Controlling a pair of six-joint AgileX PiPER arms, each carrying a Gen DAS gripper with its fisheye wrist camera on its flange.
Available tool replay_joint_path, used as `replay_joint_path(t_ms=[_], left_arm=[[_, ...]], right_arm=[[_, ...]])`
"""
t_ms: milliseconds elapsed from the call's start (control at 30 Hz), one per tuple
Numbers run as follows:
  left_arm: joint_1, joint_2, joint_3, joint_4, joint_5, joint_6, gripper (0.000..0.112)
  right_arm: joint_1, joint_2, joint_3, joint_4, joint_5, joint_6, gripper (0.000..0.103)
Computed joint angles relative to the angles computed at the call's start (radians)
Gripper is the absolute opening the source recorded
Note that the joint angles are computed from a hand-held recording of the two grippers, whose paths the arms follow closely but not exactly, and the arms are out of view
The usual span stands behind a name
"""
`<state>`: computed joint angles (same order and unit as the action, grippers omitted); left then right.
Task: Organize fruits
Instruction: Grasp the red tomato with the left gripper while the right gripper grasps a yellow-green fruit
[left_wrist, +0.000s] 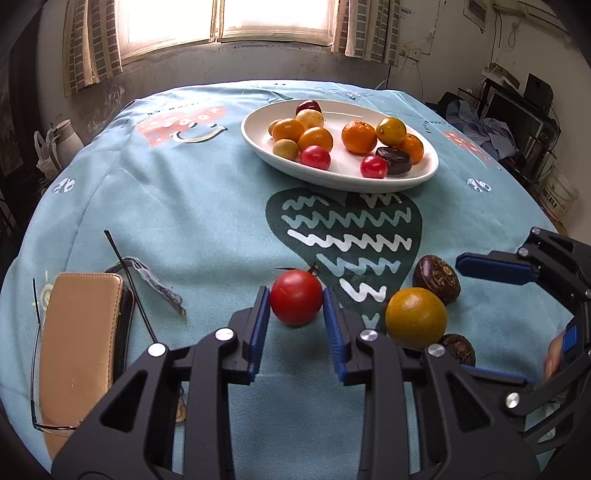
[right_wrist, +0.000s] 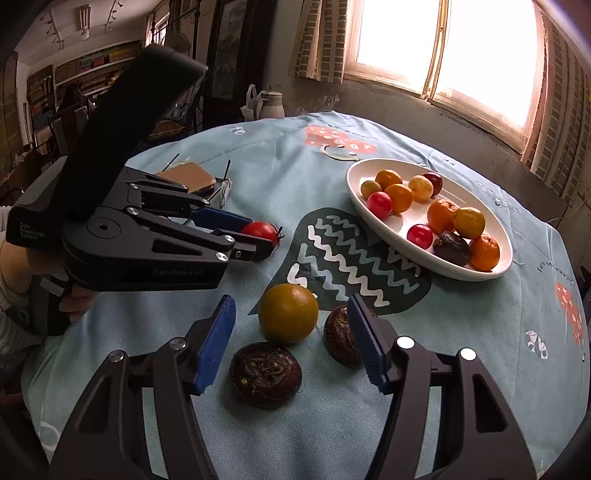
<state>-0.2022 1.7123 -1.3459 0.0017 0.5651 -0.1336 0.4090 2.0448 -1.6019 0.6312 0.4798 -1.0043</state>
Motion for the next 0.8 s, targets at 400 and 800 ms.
replay_joint_path(t_ms=[400,800], left_arm=[[-0.002,0.049,-0.048,0.023,0.030,-0.025,0.031],[-0.010,0.058,-0.060,0.051,0.044,-0.049,0.032]], right_arm=[[0.035,0.088,-0.119,-0.145,0.033,0.106,0.041],[0.044,0.088,-0.105,-0.222,0.017,0.158,0.039]])
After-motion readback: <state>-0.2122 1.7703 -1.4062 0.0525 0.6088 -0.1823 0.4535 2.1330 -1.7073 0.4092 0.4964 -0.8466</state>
